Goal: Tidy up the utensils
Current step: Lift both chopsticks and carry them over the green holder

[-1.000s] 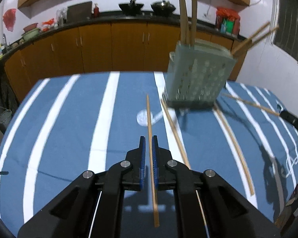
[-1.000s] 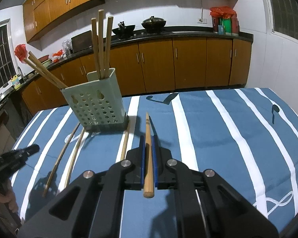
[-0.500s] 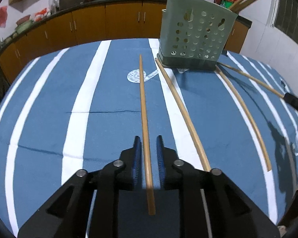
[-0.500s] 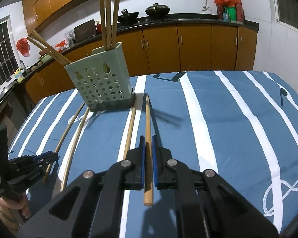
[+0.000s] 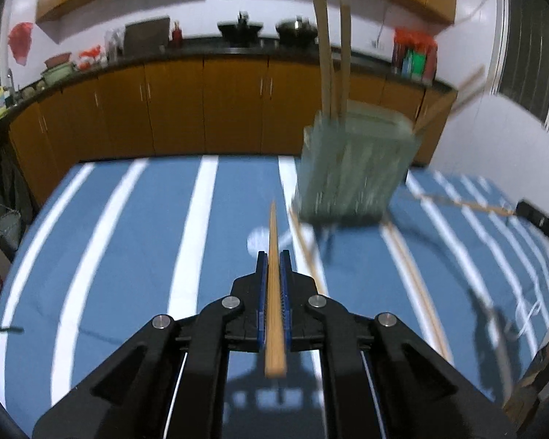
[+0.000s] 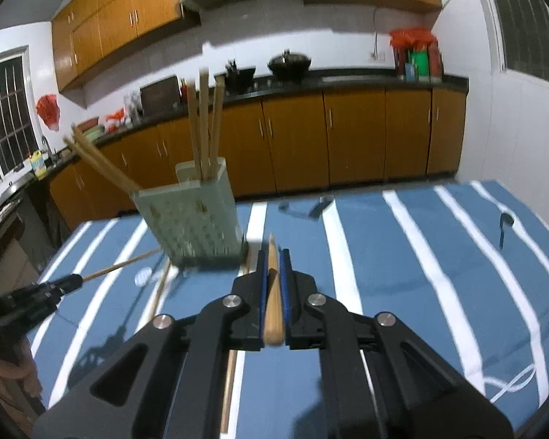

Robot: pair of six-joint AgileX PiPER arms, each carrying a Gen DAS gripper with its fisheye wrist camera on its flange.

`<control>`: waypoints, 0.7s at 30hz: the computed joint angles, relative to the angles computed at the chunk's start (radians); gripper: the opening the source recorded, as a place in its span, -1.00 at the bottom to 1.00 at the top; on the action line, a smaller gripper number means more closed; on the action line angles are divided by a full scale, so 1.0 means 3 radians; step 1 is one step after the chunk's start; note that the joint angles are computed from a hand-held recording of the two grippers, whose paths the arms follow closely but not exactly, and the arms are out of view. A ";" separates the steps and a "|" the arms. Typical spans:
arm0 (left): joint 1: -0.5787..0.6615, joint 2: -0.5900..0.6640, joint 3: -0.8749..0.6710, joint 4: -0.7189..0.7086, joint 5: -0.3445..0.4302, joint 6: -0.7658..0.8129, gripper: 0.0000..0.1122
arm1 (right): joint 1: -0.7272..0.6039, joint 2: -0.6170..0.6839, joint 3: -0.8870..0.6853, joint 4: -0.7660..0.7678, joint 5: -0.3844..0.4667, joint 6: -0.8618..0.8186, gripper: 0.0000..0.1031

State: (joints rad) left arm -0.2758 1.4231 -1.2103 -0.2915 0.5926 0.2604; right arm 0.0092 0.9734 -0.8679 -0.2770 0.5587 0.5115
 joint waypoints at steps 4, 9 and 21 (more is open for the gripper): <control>0.0075 0.0011 -0.0277 -0.0151 0.0059 0.0055 -0.87 | 0.0035 -0.0001 -0.0153 -0.0138 0.0015 0.0084 -0.84; 0.0045 0.0057 -0.0547 -0.0144 0.0129 0.0041 -0.87 | 0.0091 0.0057 -0.0376 -0.0269 0.0055 0.0160 -0.85; -0.0078 -0.0049 -0.1157 -0.0368 0.0217 0.0182 -0.87 | 0.0043 0.0108 -0.1387 0.0562 0.0082 -0.0744 -0.85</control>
State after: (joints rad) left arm -0.2992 1.4085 -1.5575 -0.4021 0.6577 0.3151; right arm 0.0221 1.0059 -1.2841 -0.1085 0.5833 0.2884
